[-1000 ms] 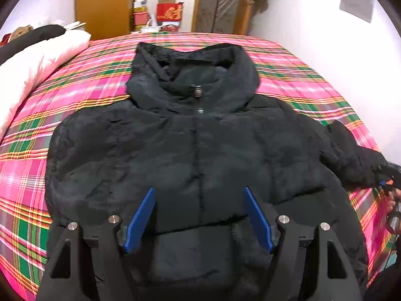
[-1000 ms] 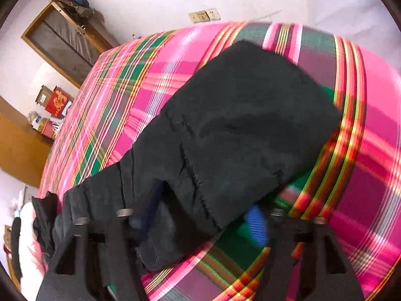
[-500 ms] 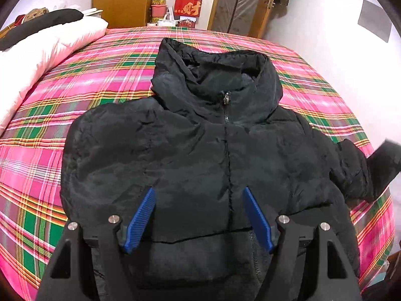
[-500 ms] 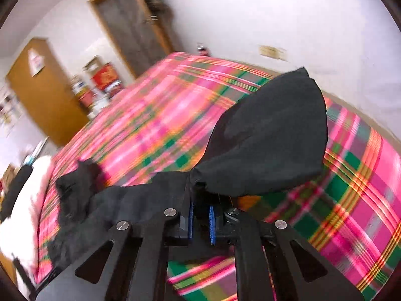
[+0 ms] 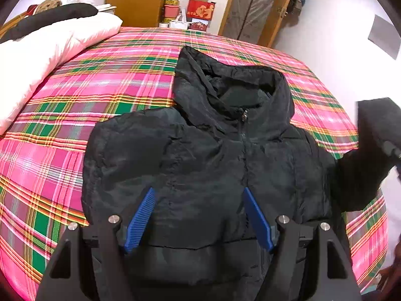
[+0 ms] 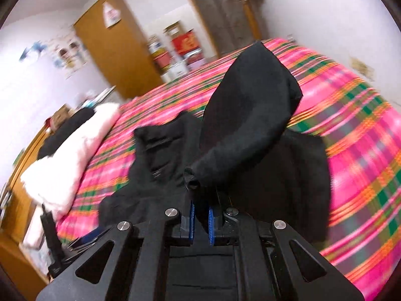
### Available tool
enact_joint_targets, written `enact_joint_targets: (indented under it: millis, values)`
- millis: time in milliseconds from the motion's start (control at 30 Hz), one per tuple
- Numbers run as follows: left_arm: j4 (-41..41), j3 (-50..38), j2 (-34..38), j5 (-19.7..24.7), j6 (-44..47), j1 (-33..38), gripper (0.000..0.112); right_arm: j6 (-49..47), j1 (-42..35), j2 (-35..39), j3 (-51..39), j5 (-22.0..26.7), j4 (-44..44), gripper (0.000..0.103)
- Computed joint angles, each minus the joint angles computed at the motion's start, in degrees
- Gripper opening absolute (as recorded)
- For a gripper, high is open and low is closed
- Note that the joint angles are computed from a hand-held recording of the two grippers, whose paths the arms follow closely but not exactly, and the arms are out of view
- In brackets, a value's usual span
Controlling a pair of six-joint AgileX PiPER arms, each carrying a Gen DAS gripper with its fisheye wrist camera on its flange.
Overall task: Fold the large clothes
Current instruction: 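Grasp the cuff with the right tool and fold it across the body, then open the right tool to release the sleeve, bring both tools to the hem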
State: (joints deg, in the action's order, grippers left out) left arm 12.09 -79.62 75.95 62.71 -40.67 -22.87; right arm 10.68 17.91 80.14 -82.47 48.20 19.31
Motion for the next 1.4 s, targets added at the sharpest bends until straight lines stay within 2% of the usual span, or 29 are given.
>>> enact_joint_targets:
  millis: [267, 367, 467, 533, 600, 767, 933, 1000, 1167, 1200, 1233, 1267, 1300, 1333, 1400]
  values:
    - [-2.59, 1.20, -2.58, -0.81, 1.49, 5.71, 0.074, -2.23, 13.16, 12.55, 0.47, -6.33, 5.32, 0.008]
    - [-3.65, 1.41, -3.02, -1.21, 2.20, 7.62, 0.074, -1.78, 15.40, 17.81, -1.20, -6.31, 5.15, 0.017]
    - [-4.59, 1.67, -3.53, -1.71, 2.77, 9.15, 0.074, -3.77, 16.63, 18.93, -1.37, -7.59, 7.69, 0.036]
    - [-5.53, 1.99, -3.95, -2.39, 2.92, 10.26, 0.074, -8.44, 16.43, 17.88, -0.57, -7.92, 12.12, 0.060]
    - [-7.30, 2.52, -4.44, -3.39, 3.57, 11.32, 0.074, -11.53, 16.25, 16.80, -0.36, -7.46, 14.75, 0.066]
    - [-14.03, 3.58, -4.45, -5.86, 8.24, 12.72, 0.075, -17.23, 12.49, 10.13, 5.06, -8.17, 18.62, 0.066]
    - [-23.99, 5.13, 0.11, -7.33, 15.05, 14.11, 0.075, -13.27, 4.43, 4.22, 11.99, -9.62, 13.11, 0.067]
    - [-27.21, 5.83, 2.34, -7.53, 16.44, 14.53, 0.075, -11.97, -0.05, 2.99, 13.57, -8.50, 11.43, 0.067]
    - [-32.81, 9.63, 4.22, -13.14, 18.74, 14.24, 0.075, -12.71, -10.64, 0.76, 16.00, -6.11, 8.23, 0.067]
    - [-34.04, 10.39, 3.95, -14.66, 19.87, 14.16, 0.070, -14.32, -12.92, 0.53, 16.34, -5.63, 8.69, 0.066]
    - [-35.36, 11.37, 3.27, -16.26, 21.10, 14.06, 0.034, -14.65, -14.15, 0.86, 16.12, -5.57, 8.10, 0.059]
    - [-36.17, 11.61, 2.91, -16.47, 21.66, 14.05, 0.010, -13.21, -14.11, 1.72, 15.15, -5.34, 6.04, 0.053]
    - [-36.42, 11.55, 2.46, -16.24, 21.63, 14.35, 0.009, -12.99, -14.32, 2.46, 14.34, -5.03, 5.26, 0.045]
    - [-34.88, 11.63, 1.55, -16.75, 20.32, 13.96, 0.007, -13.13, -14.38, 3.19, 13.59, -5.19, 5.01, 0.041]
    - [-26.40, 10.15, 0.50, -16.11, 14.24, 11.59, 0.007, -13.91, -13.76, 4.44, 12.49, -5.76, 4.79, 0.035]
